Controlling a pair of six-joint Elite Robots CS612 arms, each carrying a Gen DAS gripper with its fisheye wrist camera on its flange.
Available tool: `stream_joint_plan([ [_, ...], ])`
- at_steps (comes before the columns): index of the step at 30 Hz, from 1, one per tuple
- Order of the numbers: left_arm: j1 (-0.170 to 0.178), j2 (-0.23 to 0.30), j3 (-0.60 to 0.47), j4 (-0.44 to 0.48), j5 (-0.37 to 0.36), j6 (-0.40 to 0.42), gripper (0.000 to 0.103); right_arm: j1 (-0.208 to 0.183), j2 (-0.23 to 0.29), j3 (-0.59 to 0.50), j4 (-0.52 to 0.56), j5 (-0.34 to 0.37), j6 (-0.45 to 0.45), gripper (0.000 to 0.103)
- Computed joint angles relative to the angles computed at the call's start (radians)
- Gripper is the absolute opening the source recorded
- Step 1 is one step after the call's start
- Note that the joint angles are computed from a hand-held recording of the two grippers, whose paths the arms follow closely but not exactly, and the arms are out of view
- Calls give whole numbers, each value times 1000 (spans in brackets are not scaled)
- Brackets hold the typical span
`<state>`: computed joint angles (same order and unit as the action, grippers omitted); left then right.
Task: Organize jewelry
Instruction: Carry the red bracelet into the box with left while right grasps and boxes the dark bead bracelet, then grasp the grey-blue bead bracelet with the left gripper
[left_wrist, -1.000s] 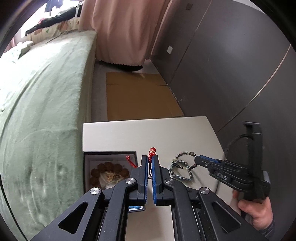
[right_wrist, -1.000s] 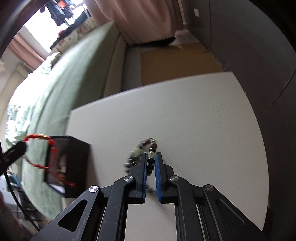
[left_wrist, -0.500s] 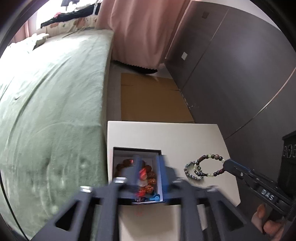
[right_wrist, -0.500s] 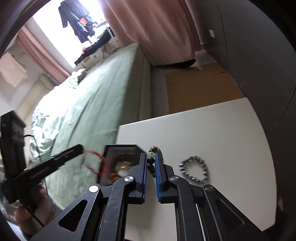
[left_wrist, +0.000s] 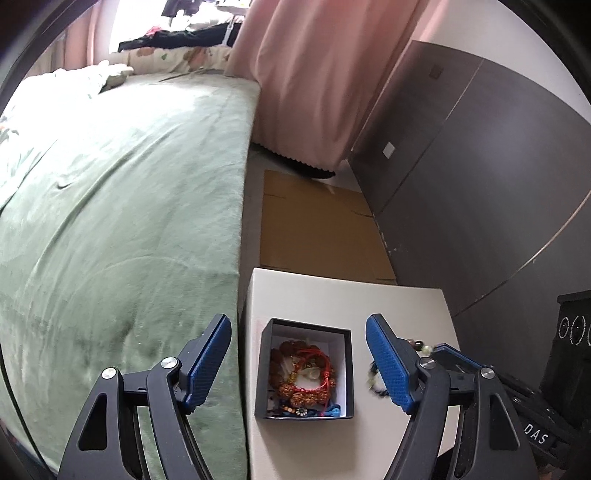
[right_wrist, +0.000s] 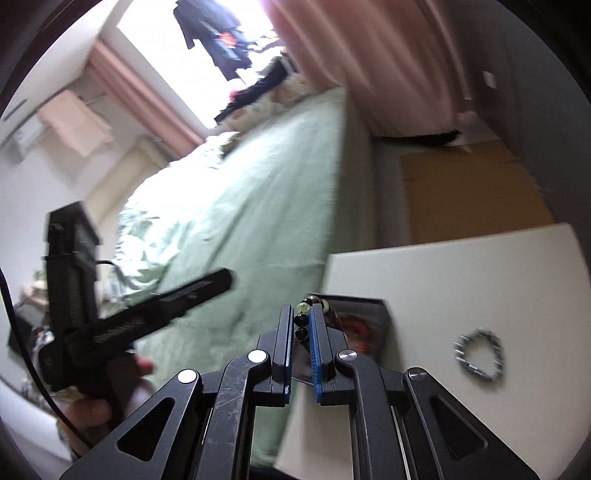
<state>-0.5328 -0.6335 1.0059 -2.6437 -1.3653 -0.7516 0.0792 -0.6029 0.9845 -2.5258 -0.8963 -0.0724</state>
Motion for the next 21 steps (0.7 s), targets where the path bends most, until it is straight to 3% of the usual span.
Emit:
stream_joint_plan([
  [2,0,1,-2,2,3,2,76,5,6,-10,6,-19,-1,13],
  [5,-5,6,-11,14,8,17,76,10,7,-21,51,-117,16,54],
  [10,-13,17,-32,25,12,45,76,-21,-11,11,39,-100,74,58],
  [12,-16,23,-43,30,7,58,77,-30,-23,29,22,-118,87,68],
  [16,-26,39,-73,48,-7,90,77,-51,-41,60,-7,-130,106,77],
  [18,-31,49,-92,58,-20,104,77,-61,-47,68,-6,-136,109,90],
  [21,-41,69,-131,86,-30,130,77,-72,-50,73,0,-158,119,94],
])
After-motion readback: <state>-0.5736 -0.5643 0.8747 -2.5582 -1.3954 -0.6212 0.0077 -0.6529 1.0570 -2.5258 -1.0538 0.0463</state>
